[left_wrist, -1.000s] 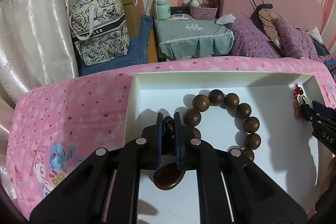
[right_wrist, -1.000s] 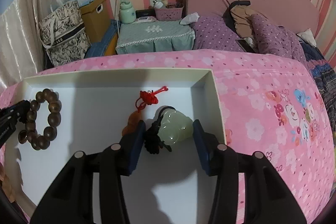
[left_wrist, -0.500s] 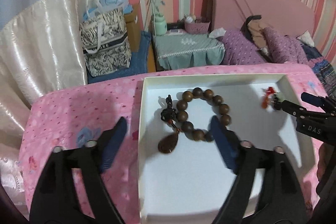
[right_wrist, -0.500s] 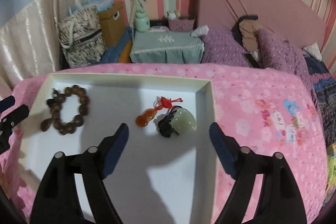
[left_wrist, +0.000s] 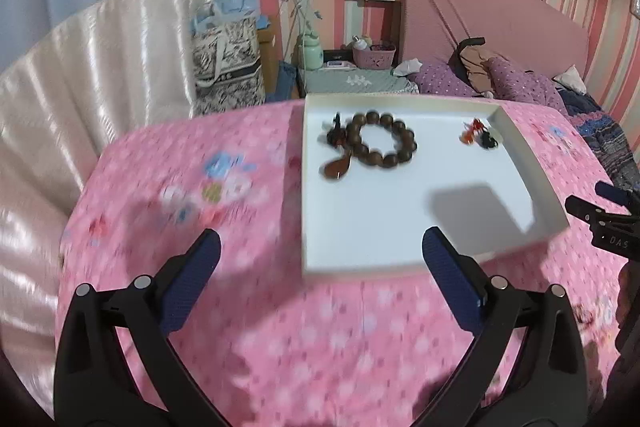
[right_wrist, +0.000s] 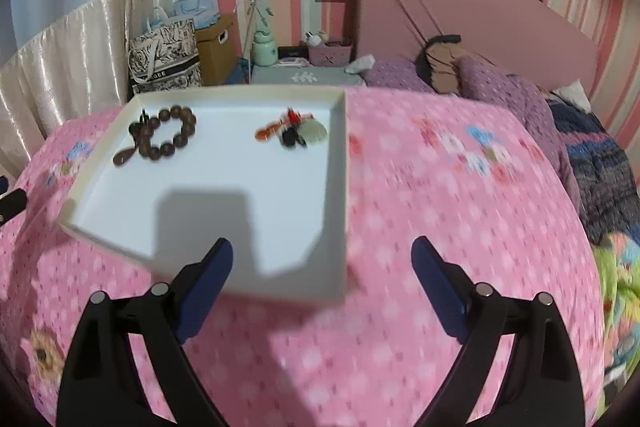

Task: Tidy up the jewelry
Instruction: 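Open the left tool to drop the teardrop pendant while the right tool releases the jade pendant, then move the left tool to the cream scrunchie while the right tool approaches the black claw clip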

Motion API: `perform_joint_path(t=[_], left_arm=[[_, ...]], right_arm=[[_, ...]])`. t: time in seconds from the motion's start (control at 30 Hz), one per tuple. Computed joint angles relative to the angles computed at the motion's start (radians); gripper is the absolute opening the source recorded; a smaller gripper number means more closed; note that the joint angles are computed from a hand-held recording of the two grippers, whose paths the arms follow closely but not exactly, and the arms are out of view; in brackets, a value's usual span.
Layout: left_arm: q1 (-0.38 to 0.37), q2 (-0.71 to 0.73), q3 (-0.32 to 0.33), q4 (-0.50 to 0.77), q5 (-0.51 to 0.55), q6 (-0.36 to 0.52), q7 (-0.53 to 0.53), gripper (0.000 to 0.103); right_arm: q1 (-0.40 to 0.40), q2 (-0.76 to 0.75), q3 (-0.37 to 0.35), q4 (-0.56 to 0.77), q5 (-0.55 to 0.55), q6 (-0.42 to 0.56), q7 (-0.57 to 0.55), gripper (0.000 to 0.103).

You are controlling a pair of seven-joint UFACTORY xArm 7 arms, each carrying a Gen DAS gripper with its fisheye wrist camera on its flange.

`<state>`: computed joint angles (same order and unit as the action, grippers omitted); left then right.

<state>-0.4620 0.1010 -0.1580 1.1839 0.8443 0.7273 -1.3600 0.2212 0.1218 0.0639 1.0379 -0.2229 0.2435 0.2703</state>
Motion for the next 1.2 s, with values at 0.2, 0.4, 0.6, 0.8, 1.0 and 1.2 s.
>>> perform_joint_path(t=[0.2,0.4,0.6,0.8,1.0,1.2], left_arm=[[-0.001,-0.132,-0.052,-0.15,-0.004,0.001,-0.085,0.1],[0.011,-0.208,-0.114,-0.237,-0.042,0.001,-0.129,0.1],[-0.002,-0.251,-0.169,-0.284,-0.046,0.056,-0.155,0.1],[-0.008,-0.292,-0.191,-0.349,-0.085,0.041,-0.191,0.1],[0.0,-0.307,-0.197,-0.406,-0.157,0.001,-0.195,0.1],[0.002,-0.343,-0.221,-0.466,-0.188,-0.036,-0.224,0.1]], right_arm=[[-0.019,-0.132,0.005,-0.164,-0.01,-0.031,0.047,0.091],[-0.047,-0.224,0.04,-0.269,-0.003,-0.041,0.053,0.091],[-0.057,-0.315,0.075,-0.377,-0.006,-0.059,0.058,0.091],[-0.075,-0.376,0.113,-0.448,-0.034,-0.047,0.096,0.091],[-0.019,-0.442,0.091,-0.517,0.064,-0.026,0.035,0.091],[0.077,-0.519,0.052,-0.601,0.174,0.013,-0.061,0.091]])
